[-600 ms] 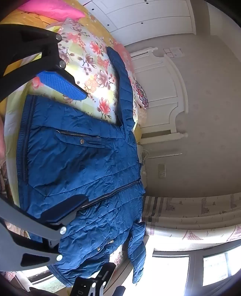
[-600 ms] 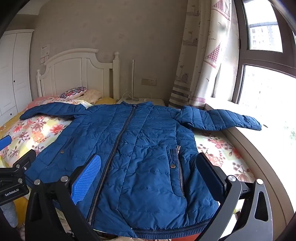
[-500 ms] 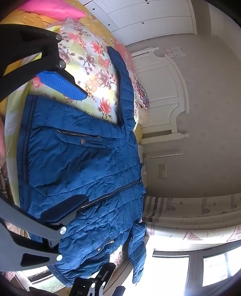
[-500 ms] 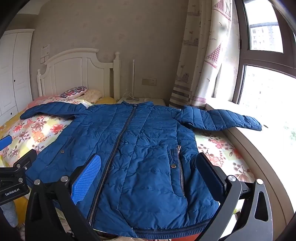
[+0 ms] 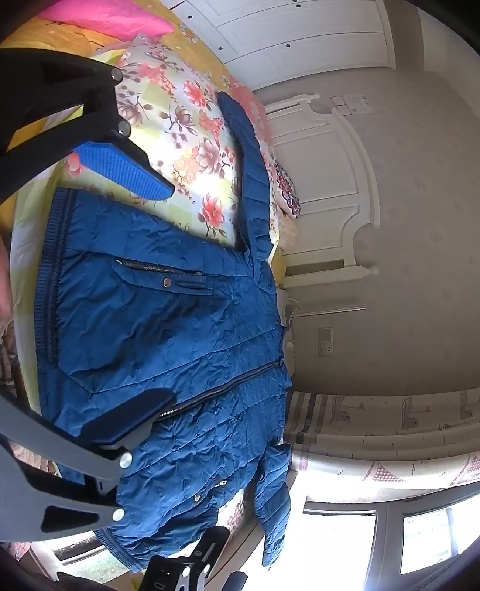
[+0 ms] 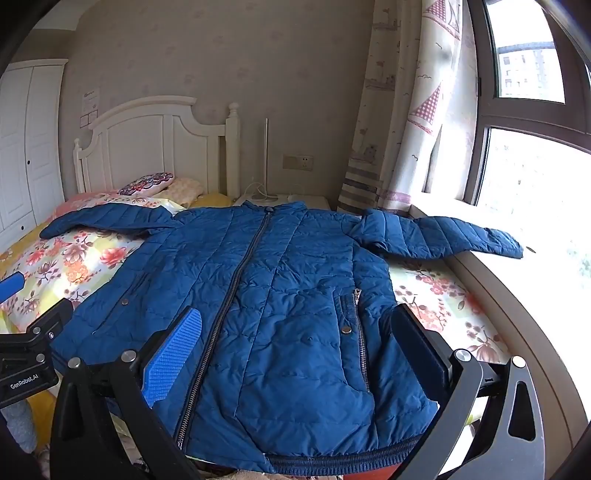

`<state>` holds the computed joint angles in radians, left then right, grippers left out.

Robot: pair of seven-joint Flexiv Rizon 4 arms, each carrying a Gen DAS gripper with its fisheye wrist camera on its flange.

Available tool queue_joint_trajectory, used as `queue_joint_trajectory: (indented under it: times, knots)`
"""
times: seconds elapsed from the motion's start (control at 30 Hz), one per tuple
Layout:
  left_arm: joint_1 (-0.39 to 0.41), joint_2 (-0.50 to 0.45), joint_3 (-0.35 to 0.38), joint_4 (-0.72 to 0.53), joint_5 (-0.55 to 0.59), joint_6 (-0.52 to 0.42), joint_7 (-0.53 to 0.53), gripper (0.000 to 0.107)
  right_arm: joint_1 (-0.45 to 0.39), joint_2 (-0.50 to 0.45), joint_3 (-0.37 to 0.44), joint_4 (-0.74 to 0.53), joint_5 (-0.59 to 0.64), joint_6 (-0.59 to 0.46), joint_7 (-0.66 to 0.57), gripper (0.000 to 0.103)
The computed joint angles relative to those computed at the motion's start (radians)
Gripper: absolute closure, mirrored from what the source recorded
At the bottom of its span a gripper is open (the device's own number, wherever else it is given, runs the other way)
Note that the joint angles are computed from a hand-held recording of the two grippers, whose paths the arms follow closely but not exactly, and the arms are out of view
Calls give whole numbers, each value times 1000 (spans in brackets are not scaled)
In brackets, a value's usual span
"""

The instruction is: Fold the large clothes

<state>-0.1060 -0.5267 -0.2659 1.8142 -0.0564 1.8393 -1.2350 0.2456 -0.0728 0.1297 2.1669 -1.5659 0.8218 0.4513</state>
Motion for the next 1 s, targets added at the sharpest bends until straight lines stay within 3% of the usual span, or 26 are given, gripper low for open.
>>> queue_joint_trajectory:
  times: [1.0]
  knots:
    - [14, -6, -11, 1, -3, -9, -11, 6, 10, 15, 10, 12, 40, -45, 2, 5]
